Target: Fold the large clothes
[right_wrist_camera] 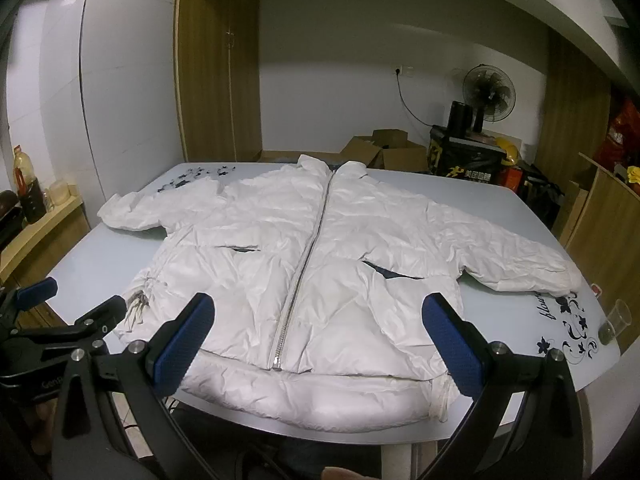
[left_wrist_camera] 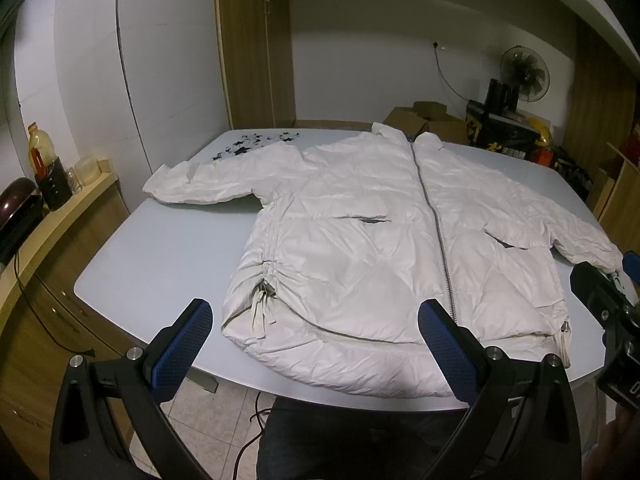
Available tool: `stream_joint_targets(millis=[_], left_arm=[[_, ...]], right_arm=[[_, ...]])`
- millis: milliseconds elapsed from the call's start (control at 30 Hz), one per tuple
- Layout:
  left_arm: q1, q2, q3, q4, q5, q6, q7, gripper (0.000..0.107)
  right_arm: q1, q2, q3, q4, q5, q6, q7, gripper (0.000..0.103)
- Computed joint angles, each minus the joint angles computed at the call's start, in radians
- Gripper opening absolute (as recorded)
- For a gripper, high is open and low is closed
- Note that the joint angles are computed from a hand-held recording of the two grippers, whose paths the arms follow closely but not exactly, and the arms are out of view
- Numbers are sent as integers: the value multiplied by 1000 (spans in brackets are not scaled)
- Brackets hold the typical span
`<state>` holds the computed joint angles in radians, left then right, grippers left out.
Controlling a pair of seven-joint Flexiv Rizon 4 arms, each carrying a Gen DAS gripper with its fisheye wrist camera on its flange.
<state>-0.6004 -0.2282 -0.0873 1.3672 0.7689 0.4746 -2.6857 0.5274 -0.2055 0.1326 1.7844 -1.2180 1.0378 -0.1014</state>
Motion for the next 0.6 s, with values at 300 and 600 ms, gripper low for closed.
stream_joint_targets(millis=[300,600], left_arm=[[0,-4,0,-7,-5,-9,5,103],[-1,-6,2,-8,-8,-12,6,103]], right_arm=[[4,-2,-4,2,-32,-6,16,103],[7,-4,-1,5,-42,-31,-21,103]])
